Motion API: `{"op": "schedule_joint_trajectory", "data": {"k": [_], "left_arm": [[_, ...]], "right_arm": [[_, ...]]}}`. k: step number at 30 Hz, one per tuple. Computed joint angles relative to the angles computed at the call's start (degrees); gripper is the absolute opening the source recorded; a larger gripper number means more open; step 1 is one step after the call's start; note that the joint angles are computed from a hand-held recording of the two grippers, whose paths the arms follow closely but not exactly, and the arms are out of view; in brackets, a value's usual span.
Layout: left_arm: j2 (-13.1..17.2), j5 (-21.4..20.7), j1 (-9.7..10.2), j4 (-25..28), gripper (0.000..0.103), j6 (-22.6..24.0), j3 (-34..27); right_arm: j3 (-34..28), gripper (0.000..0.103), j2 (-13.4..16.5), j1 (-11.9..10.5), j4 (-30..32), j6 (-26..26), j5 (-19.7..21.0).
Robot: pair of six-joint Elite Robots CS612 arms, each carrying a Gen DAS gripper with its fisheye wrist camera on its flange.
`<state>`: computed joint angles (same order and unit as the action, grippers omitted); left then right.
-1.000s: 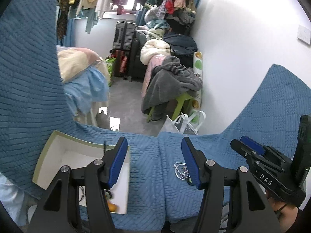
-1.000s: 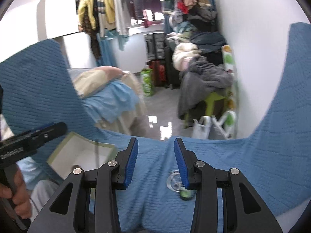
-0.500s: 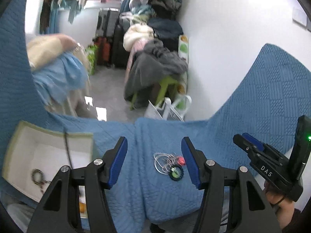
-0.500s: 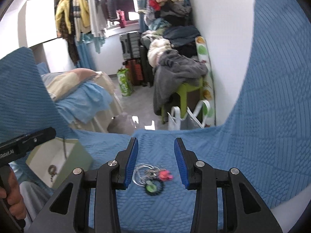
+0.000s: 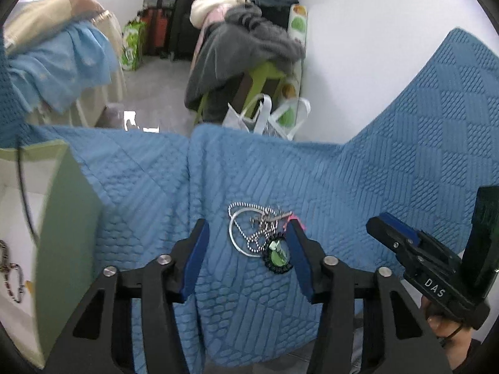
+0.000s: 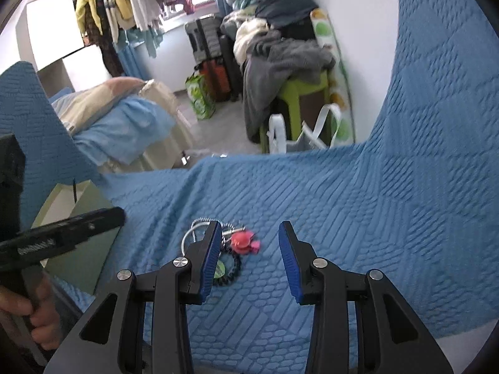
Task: Organize jewelry
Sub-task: 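Move both open grippers back toward the remaining chains and pendant, then grasp the silver chains with the left gripper while the right gripper grasps the pink flower charm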
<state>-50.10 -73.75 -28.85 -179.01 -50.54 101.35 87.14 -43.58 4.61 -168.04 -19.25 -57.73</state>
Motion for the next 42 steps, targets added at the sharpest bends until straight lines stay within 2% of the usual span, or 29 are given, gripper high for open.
{"op": "schedule_joint_trajectory", "data": {"k": [2, 7, 9, 12, 16, 19, 27, 30, 33, 35, 38, 42], "left_arm": [[1.22, -2.39, 0.49, 1.13, 0.039, -0.27, -1.00], [3.76, -5.69, 1.37, 1.93, 0.030, -1.39, -2.59], [4.53, -6.70, 1.70, 1.95, 0.022, -1.91, -2.98], [5.32, -7.79, 2.06, 2.02, 0.014, -2.15, -3.40], [6.07, -7.71, 1.99, 1.74, 0.013, -1.26, -4.24], [6.42, -7.28, 2.03, 4.19, 0.013, -0.11, -5.37], [7.02, -4.96, 1.98, 5.07, 0.013, 1.58, -6.52], [7.16, -3.64, 1.70, 5.73, 0.013, 1.30, -6.84], [7.43, -1.45, 1.20, 8.68, 0.012, 2.13, -8.15], [7.56, 0.63, 0.73, 10.05, 0.006, 3.12, -8.56], [7.90, 1.38, 0.47, 7.52, 0.004, 3.81, -8.20], [7.43, 0.89, 0.50, 6.35, 0.003, 2.99, -7.35]], "right_arm": [[-1.07, 0.035, 0.78, 0.28, 2.10, -0.84, 0.36], [-3.65, 0.035, 2.23, 1.03, 8.16, -3.53, 0.45], [-4.49, 0.035, 2.81, 1.28, 9.81, -3.73, 0.50], [-6.10, 0.035, 3.92, 1.96, 11.57, -4.56, -2.04], [-7.91, 0.033, 5.35, 2.59, 14.02, -5.64, -3.56], [-8.62, 0.031, 5.96, 2.89, 14.71, -6.36, -4.01], [-8.95, 0.030, 6.65, 3.66, 12.69, -7.54, -6.49], [-8.84, 0.030, 6.70, 3.89, 11.83, -8.27, -7.39], [-8.43, 0.029, 6.63, 4.20, 10.41, -9.20, -8.88], [-8.48, 0.029, 6.69, 4.21, 10.63, -8.94, -8.92], [-8.55, 0.029, 6.73, 3.98, 11.16, -8.44, -7.97], [-8.67, 0.022, 6.59, 3.71, 11.96, -7.23, -7.33]]}}
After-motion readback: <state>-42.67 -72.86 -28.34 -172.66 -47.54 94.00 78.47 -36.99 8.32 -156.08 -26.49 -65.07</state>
